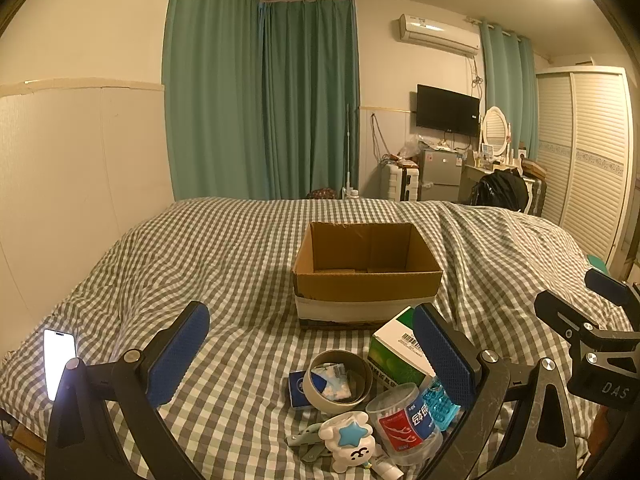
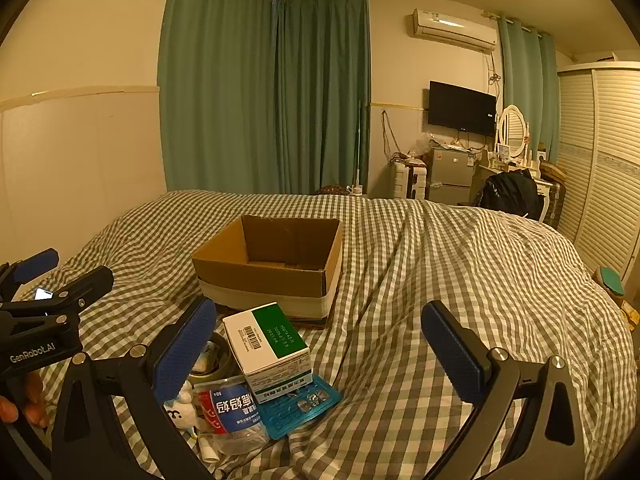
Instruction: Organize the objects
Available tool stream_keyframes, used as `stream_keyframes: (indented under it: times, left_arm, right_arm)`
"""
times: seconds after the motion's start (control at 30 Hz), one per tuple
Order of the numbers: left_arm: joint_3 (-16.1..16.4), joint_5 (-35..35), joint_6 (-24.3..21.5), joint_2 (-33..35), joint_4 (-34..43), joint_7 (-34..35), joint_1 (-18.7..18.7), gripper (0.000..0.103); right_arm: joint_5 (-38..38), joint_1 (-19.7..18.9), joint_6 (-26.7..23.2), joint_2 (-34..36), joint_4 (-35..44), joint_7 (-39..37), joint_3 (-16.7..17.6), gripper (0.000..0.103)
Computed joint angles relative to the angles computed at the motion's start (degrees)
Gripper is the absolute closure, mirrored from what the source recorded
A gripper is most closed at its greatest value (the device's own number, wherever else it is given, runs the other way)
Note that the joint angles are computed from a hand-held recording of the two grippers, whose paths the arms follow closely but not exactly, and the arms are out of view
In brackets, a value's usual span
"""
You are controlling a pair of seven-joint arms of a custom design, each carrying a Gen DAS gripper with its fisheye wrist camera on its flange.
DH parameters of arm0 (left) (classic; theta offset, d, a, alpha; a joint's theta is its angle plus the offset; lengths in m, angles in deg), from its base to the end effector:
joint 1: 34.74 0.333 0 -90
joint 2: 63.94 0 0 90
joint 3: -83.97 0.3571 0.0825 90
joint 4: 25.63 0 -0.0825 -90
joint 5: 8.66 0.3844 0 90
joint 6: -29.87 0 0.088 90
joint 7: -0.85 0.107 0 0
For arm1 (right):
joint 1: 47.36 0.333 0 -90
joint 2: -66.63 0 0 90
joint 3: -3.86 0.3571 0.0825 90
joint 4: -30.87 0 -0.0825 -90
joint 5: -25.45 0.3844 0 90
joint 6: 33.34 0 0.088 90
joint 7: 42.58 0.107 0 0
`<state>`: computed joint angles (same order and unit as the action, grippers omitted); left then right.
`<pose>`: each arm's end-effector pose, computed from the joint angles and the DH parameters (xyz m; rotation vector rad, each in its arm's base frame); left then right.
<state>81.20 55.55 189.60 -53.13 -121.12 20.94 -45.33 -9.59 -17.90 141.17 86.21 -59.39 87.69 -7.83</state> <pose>0.6444 -0.1918 0.6224 -1.5701 1.4208 -0.9054 0.6581 0.2861 0.6105 -1.6418 1.2929 -0.8509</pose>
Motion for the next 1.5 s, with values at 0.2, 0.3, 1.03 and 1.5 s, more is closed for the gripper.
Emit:
stream_keyframes:
  times: [0.2, 0.3, 1.03, 1.5]
  left_arm:
    - [0.0, -0.1, -0.4, 0.2, 0.0, 0.0, -0.1, 0.000]
    - [-0.1, -0.9, -0.2, 0.2, -0.1, 0.6, 0.0, 0.000]
    - [-0.6, -12.4, -2.9, 4.1, 3.9, 13.8, 0.4, 0.000]
    - [0.4, -31.8, -7.0, 11.6, 8.5, 28.9, 1.0, 0.000]
  right_arm:
    - [0.9, -0.4, 0.0, 0.1, 0.1, -1.5, 0.8, 0.000]
    - [2.0, -0.9, 0.0, 0.1, 0.0, -2.8, 1.6, 0.000]
    - [12.8, -5.7, -2.7, 1.9, 2.8, -16.6, 9.2, 0.000]
    - [29.6, -8.8, -19.5, 15.2, 22.3, -39.2, 15.5, 0.000]
